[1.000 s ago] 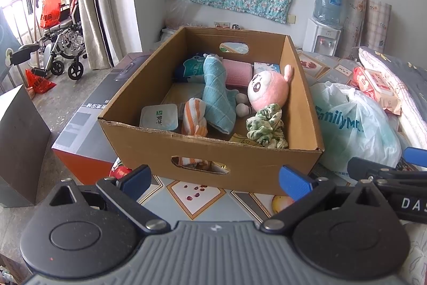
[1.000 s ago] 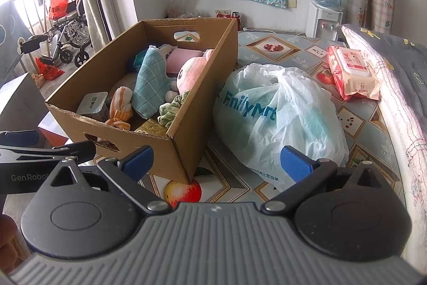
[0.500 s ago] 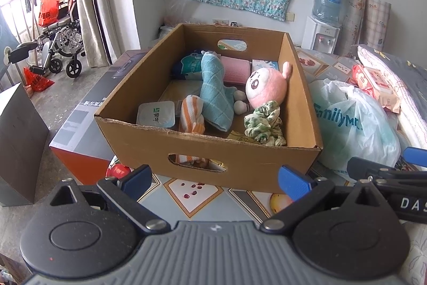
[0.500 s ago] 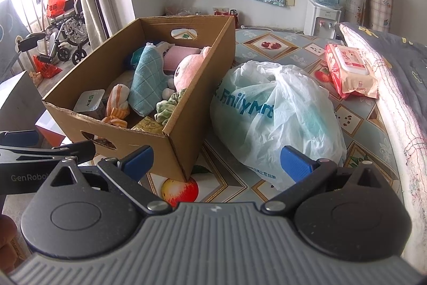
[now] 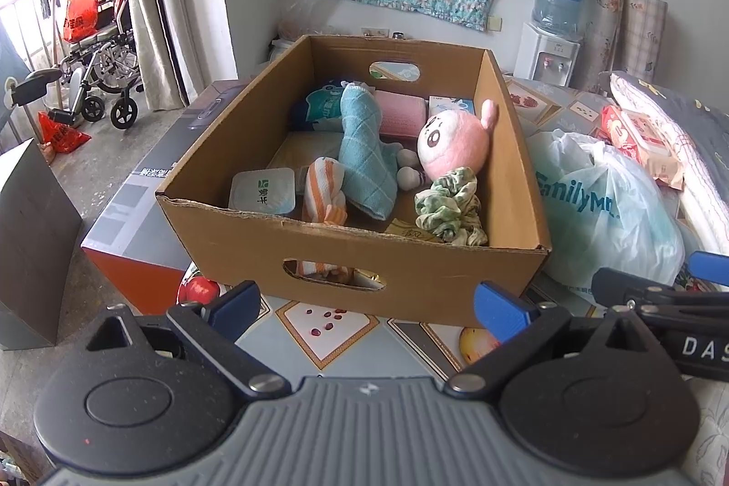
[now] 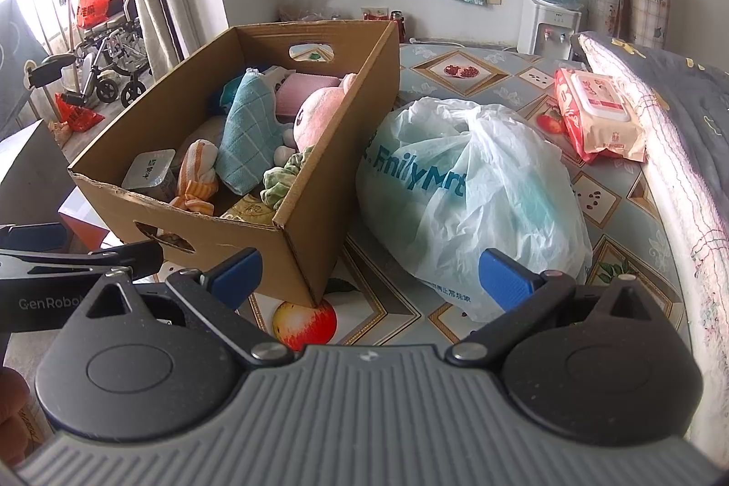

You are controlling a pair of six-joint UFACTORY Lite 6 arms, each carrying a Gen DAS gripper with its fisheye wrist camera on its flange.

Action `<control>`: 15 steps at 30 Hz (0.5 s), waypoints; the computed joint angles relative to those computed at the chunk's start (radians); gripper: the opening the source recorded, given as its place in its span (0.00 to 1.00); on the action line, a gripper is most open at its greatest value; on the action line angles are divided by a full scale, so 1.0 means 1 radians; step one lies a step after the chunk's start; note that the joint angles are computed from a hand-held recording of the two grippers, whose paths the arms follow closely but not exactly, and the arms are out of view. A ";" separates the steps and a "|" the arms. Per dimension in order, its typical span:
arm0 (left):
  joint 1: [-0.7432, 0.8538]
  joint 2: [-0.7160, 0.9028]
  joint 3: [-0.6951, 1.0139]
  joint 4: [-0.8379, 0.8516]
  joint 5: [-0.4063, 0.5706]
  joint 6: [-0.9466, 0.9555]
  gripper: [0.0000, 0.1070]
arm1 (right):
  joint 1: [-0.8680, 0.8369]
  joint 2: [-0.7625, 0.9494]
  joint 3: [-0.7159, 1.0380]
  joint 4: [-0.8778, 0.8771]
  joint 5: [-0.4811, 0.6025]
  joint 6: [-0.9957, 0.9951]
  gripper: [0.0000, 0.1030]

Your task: Organize soft objects

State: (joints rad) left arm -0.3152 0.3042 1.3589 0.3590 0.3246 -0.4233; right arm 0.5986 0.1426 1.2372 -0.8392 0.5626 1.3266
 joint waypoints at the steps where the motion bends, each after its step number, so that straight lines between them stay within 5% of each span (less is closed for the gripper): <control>1: 0.000 0.003 0.004 -0.004 0.002 0.002 0.94 | 0.000 0.001 -0.001 0.000 -0.001 0.001 0.99; 15: 0.007 0.003 0.004 -0.030 0.004 0.031 0.94 | -0.002 0.004 -0.001 0.000 -0.004 0.002 0.99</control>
